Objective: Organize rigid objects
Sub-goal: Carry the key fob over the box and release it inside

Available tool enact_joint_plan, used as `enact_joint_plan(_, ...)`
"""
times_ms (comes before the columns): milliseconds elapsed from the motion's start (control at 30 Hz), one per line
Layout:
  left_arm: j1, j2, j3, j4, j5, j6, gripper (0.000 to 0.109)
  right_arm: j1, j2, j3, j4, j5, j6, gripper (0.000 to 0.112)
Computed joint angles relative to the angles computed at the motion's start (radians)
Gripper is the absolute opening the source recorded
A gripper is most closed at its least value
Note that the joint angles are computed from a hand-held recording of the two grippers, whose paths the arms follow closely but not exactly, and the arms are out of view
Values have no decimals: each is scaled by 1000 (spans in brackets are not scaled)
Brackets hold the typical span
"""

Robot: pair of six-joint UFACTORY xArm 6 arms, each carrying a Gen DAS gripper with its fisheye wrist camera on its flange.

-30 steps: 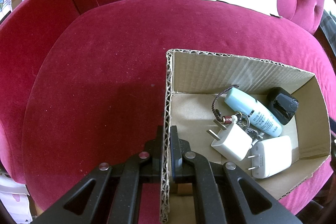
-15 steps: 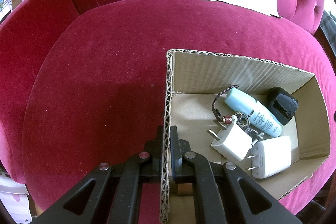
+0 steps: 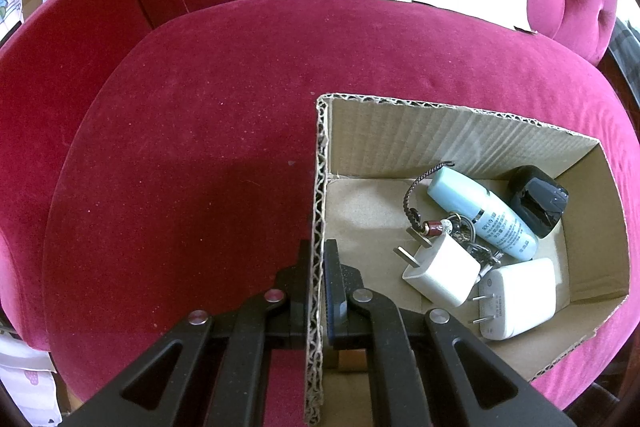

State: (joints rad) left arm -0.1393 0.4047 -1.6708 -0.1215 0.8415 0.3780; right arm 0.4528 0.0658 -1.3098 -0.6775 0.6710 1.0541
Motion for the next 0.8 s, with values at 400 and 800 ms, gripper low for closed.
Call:
enact_joint_plan(400,2,-3,4,-5,-4,10,4,20,93,-121,17,-3,-19,36)
enact_joint_plan(800,4,-3,2,-12,-1,15,4,42,206,-259,70,6,-62,36)
